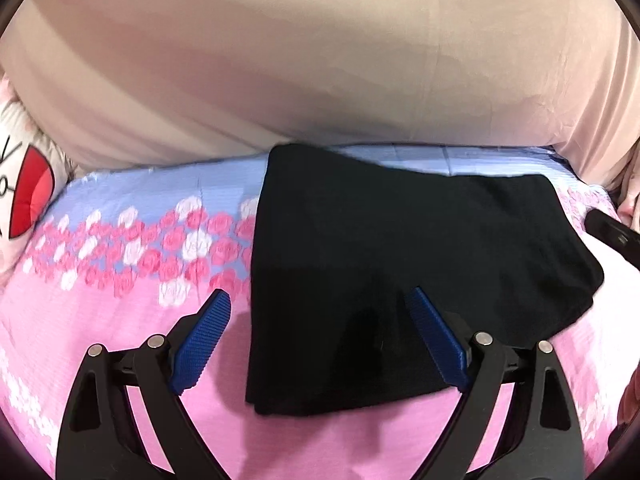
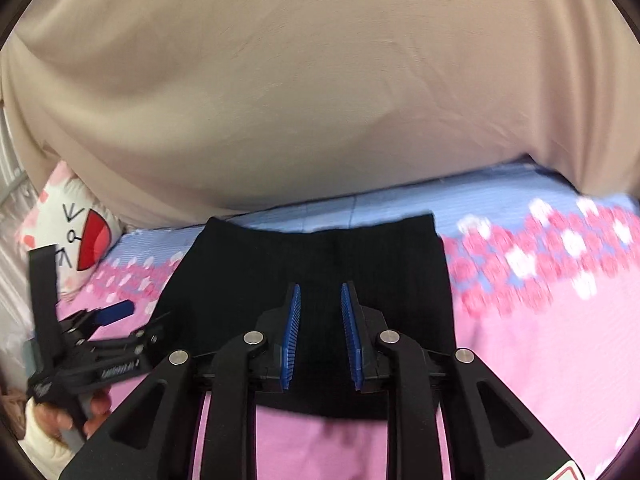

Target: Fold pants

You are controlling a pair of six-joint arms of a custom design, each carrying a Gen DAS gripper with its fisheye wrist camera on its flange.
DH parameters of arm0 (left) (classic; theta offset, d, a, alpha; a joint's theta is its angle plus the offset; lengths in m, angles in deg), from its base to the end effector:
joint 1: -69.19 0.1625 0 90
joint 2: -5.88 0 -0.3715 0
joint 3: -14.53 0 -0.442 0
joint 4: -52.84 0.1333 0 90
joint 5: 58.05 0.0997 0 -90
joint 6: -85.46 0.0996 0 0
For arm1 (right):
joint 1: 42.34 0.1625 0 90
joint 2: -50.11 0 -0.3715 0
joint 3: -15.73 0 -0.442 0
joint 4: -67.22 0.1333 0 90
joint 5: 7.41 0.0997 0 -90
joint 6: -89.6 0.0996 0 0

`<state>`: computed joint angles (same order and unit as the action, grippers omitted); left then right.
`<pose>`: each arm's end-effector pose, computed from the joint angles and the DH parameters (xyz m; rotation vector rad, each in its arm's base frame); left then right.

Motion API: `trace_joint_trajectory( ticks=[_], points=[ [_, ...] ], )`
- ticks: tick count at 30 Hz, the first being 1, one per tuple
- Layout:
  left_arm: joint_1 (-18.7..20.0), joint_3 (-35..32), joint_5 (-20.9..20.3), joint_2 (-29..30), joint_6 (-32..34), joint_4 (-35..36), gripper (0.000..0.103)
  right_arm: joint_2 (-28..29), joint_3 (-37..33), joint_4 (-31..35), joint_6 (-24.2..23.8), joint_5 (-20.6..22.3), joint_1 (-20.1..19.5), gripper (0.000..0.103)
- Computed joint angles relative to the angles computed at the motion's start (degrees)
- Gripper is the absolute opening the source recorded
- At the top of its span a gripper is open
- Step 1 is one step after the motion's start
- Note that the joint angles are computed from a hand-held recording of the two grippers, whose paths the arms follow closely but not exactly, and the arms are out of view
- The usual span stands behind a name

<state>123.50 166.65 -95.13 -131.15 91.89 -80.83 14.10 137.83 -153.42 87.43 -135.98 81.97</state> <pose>0.0146 -0.3444 0.2956 0.5386 2.1869 -0.8315 0.3160 -0.3368 -0.0456 0.4331 -2.4355 1.2010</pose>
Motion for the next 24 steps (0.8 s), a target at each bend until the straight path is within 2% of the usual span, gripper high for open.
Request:
trace_joint_trajectory(
  ticks=[7, 9, 10, 11, 12, 13, 15, 17, 19, 21, 23, 24],
  points=[
    [4.15, -7.03, 1.89, 23.12, 7.23, -19.78, 0.089, 0.06, -6.37, 8.16, -0.26, 0.52, -5.47, 0.019],
    [5.98, -8.74, 1.65, 27.69, 8.71, -23.29, 0.09, 1.09, -7.47, 8.98, 0.57, -0.67, -8.77, 0.014],
    [6.78, -9.26, 1.09, 29.04, 9.29, -24.51, 0.09, 1.5, -7.42, 8.37, 0.66, -1.0, -10.05, 0.013],
    [7.72, -9.85, 0.08, 30.29, 10.09, -25.49, 0.091, 1.37, -6.67, 7.03, 0.48, 1.07, -11.41, 0.012],
    [7.88, -9.86, 0.18, 30.95, 10.6, -26.83, 0.094, 0.75, -5.13, 4.47, 0.67, 5.15, -13.24, 0.011],
    [8.11, -9.82, 0.19, 31.67, 11.49, -28.75, 0.095, 0.09, -4.37, 4.25, 1.6, 6.94, -14.03, 0.011],
    [8.48, -9.88, 0.01, 32.58, 12.58, -30.76, 0.095, 0.54, -4.99, 4.57, 1.02, 5.72, -13.55, 0.011],
    [8.34, -9.87, 0.24, 32.51, 12.28, -30.73, 0.095, 0.99, -5.59, 4.97, 0.98, 3.78, -12.42, 0.012],
    [6.93, -8.66, 1.22, 29.01, 11.2, -27.77, 0.094, 0.49, -4.02, 3.03, 2.75, 3.1, -10.26, 0.013],
    [5.18, -6.61, 1.44, 23.15, 10.41, -23.35, 0.093, -0.12, -2.11, 1.23, 1.83, 2.94, -8.34, 0.013],
    [3.77, -4.38, 1.24, 15.6, 9.36, -17.16, 0.093, -0.88, 0.48, 1.21, 1.17, -0.74, -5.33, 0.013],
    [3.22, -2.9, 0.49, 10.1, 8.34, -12.02, 0.093, -1.14, 1.62, 1.47, 1.34, -1.27, -4.71, 0.013]
  ],
)
